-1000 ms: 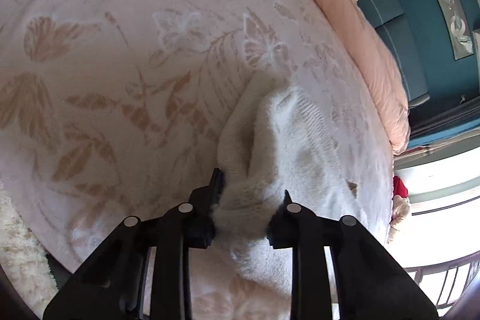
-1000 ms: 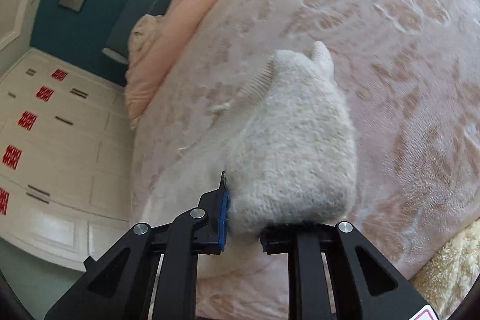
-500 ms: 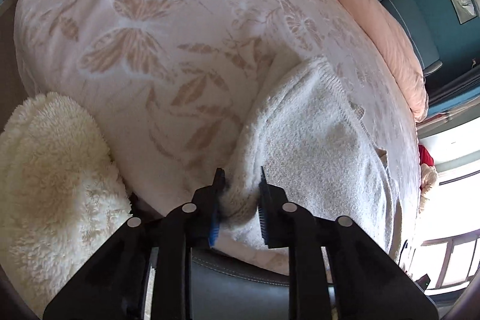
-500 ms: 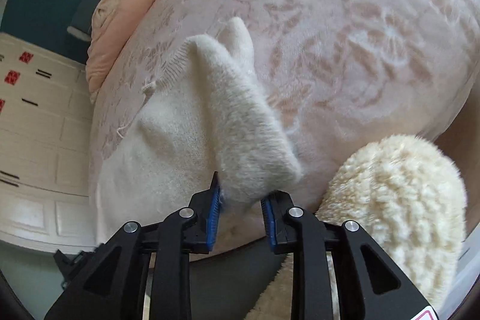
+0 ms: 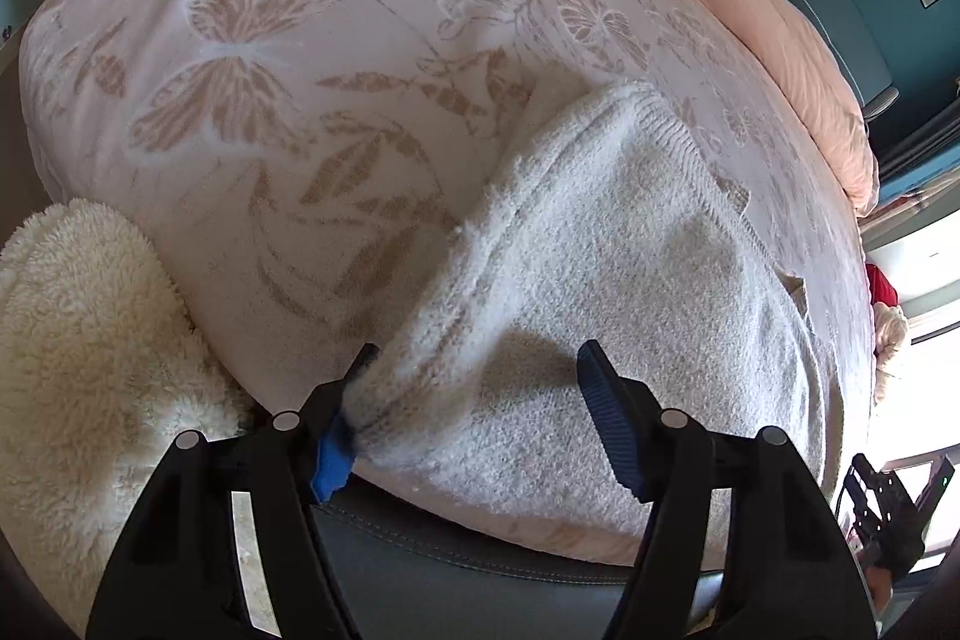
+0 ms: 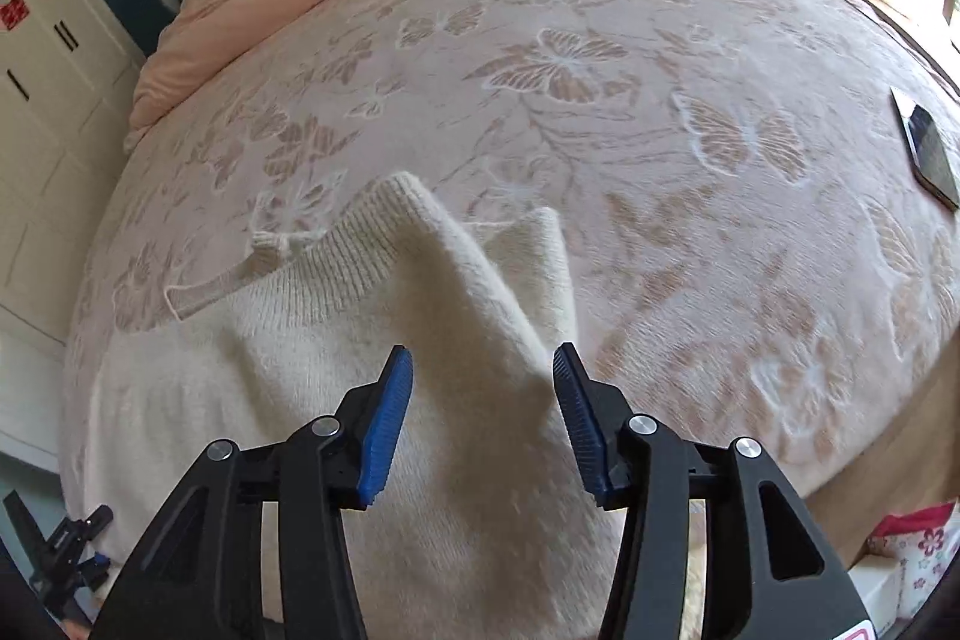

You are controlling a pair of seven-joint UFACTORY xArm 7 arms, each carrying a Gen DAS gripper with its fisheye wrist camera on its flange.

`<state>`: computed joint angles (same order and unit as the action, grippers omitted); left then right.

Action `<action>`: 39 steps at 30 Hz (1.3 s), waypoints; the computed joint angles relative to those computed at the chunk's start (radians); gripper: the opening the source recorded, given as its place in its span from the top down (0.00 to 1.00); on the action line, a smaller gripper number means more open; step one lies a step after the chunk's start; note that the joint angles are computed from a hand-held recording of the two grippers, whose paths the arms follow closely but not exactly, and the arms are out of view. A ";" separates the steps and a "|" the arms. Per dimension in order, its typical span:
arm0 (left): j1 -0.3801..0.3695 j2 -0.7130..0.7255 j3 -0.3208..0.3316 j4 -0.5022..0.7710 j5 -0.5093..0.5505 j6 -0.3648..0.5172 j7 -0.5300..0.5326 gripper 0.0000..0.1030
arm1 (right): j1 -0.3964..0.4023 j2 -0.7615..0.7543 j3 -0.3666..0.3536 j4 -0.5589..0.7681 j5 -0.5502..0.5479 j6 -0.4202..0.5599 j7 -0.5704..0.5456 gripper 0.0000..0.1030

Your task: Fold small clothes

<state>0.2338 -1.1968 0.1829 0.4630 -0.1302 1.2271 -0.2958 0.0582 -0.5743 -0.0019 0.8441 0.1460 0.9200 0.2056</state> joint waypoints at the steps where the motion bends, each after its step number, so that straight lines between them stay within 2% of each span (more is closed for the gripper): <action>1: 0.001 0.001 -0.004 -0.001 -0.001 0.000 -0.005 0.37 | 0.009 0.043 0.012 0.013 -0.006 -0.015 -0.008 0.49; 2: 0.000 0.001 -0.004 -0.001 -0.002 -0.003 -0.008 0.36 | 0.017 0.079 0.019 0.023 -0.010 -0.029 -0.018 0.48; 3: -0.001 0.000 -0.005 -0.001 -0.003 -0.004 -0.009 0.35 | 0.030 0.113 0.016 0.037 -0.001 -0.033 -0.038 0.60; 5: -0.003 0.002 -0.002 0.003 0.000 -0.001 -0.005 0.35 | 0.047 0.147 -0.002 0.062 0.038 -0.038 -0.070 0.93; 7: -0.004 0.010 0.003 0.006 0.000 -0.002 -0.002 0.34 | 0.042 0.109 -0.027 0.046 0.098 -0.102 -0.068 0.94; 9: 0.000 0.015 0.004 0.007 0.004 -0.003 -0.002 0.34 | 0.010 0.079 -0.034 0.026 0.098 -0.152 -0.036 0.94; 10: 0.000 0.019 0.004 0.004 0.004 -0.008 -0.001 0.34 | -0.004 0.091 -0.044 0.019 0.093 -0.150 -0.030 0.94; 12: -0.003 0.028 -0.001 -0.007 0.001 -0.023 0.000 0.34 | 0.007 0.168 -0.070 0.041 0.055 -0.063 -0.040 0.94; 13: -0.004 0.035 -0.010 -0.010 0.002 -0.029 -0.003 0.33 | -0.014 0.175 -0.049 0.039 0.059 -0.058 -0.069 0.93; 14: -0.005 0.038 -0.017 -0.012 0.002 -0.038 -0.007 0.31 | -0.022 0.154 -0.030 0.033 0.038 -0.078 -0.058 0.89; 15: -0.008 0.038 -0.023 -0.013 0.001 -0.048 -0.008 0.31 | -0.024 0.130 -0.017 0.036 0.033 -0.083 -0.038 0.83; 17: -0.010 0.037 -0.029 -0.013 0.006 -0.058 -0.010 0.31 | -0.038 0.050 0.034 0.021 -0.011 -0.125 0.041 0.82; 18: -0.009 0.037 -0.026 -0.014 0.004 -0.060 -0.015 0.30 | -0.020 0.018 0.043 0.019 -0.010 -0.136 0.048 0.82; 21: -0.004 0.025 -0.023 -0.032 -0.003 -0.075 -0.030 0.27 | 0.108 -0.009 0.045 0.036 0.080 -0.120 0.007 0.82; 24: -0.008 0.025 -0.039 -0.042 -0.007 -0.099 -0.049 0.20 | 0.248 0.052 0.067 0.067 0.184 -0.080 -0.068 0.92; 27: -0.008 0.024 -0.045 -0.049 -0.011 -0.124 -0.077 0.20 | 0.296 0.155 0.141 0.096 0.171 -0.063 -0.066 0.95; 28: -0.013 0.024 -0.037 -0.050 -0.016 -0.133 -0.078 0.22 | 0.302 0.201 0.159 0.107 0.157 -0.045 -0.053 0.95; 29: -0.023 0.025 -0.022 -0.047 -0.024 -0.141 -0.068 0.41 | 0.325 0.233 0.159 0.096 0.132 -0.054 -0.023 0.97; 30: -0.043 0.042 0.000 -0.032 -0.035 -0.140 -0.047 0.66 | 0.306 0.227 0.187 0.062 0.133 -0.105 -0.014 0.99; 31: -0.057 0.056 0.017 -0.011 -0.048 -0.133 -0.032 0.74 | 0.298 0.222 0.197 0.046 0.137 -0.138 -0.015 1.00; 33: -0.078 0.057 0.022 0.029 -0.080 -0.147 -0.019 0.80 | 0.322 0.228 0.163 0.061 0.161 -0.117 -0.011 1.00; 35: -0.133 0.059 0.001 0.087 -0.122 -0.180 0.000 0.81 | 0.336 0.222 0.124 0.066 0.229 -0.094 -0.046 1.00; 39: -0.306 0.120 -0.107 0.231 -0.207 -0.273 0.028 0.82 | 0.329 0.062 0.036 -0.027 0.406 -0.116 -0.092 0.94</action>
